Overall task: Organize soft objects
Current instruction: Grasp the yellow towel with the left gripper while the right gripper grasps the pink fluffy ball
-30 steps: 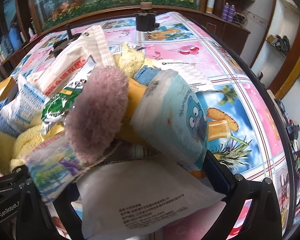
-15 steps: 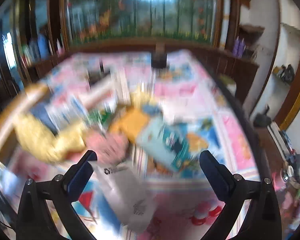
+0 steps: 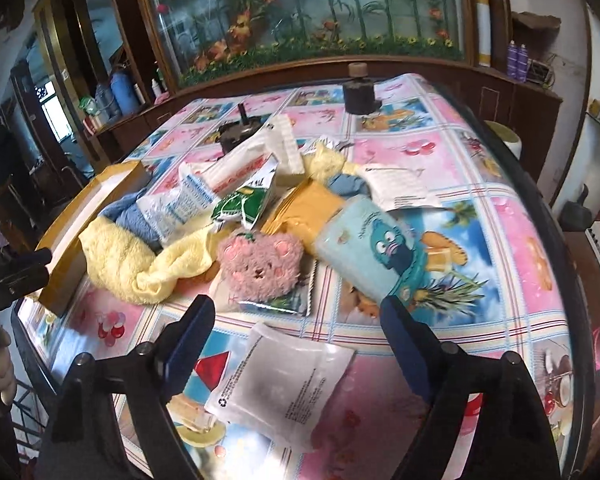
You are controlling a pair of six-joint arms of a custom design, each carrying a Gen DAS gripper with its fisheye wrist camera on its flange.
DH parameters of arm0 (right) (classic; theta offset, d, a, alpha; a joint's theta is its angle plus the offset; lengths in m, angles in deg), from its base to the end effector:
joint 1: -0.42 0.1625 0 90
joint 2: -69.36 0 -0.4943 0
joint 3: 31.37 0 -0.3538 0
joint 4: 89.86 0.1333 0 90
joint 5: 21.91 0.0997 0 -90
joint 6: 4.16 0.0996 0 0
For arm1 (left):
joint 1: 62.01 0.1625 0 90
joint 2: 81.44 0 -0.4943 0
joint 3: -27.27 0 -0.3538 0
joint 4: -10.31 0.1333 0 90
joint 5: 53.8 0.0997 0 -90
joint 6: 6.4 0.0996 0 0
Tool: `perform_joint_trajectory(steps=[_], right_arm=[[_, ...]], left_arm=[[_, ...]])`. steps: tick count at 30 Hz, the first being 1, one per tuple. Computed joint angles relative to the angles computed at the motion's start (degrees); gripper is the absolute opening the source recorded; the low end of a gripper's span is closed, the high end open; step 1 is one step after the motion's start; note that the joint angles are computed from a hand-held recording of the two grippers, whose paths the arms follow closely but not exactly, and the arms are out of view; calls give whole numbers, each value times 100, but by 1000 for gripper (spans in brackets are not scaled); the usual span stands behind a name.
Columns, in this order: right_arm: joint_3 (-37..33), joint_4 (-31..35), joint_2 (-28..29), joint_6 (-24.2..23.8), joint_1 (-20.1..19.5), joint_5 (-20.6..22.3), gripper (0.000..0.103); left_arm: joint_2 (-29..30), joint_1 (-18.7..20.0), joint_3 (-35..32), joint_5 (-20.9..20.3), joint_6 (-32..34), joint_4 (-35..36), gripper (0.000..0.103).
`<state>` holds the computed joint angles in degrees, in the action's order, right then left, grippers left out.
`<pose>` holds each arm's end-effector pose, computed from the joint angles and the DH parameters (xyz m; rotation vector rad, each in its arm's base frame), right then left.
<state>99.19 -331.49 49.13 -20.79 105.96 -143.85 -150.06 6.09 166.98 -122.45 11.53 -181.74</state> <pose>0.2040 -0.4327 0.0040 0.4225 -2.4134 0.9114 -0.0023 -0.4604 0.2598 0.7848 2.5787 -0.7626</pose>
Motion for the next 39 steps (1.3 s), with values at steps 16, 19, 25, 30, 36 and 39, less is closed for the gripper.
perform_joint_trajectory(steps=[16, 19, 25, 30, 36, 39], right_arm=[[-1227, 2053, 61, 180, 24, -157, 28], [-1079, 1868, 29, 206, 4, -67, 25], [-886, 1726, -20, 229, 53, -49, 23], [-727, 1436, -32, 102, 248, -38, 22], [-683, 1397, -97, 26, 514, 227, 22], [-799, 1678, -154, 14, 645, 508, 22]], left_arm=[[327, 209, -508, 26, -508, 276, 89], [575, 231, -658, 19, -614, 288, 89], [1121, 187, -968, 473, -975, 691, 86], [769, 433, -812, -478, -1003, 796, 47], [-329, 507, -509, -1539, -999, 1091, 45], [-1001, 446, -503, -1711, -898, 1204, 45]])
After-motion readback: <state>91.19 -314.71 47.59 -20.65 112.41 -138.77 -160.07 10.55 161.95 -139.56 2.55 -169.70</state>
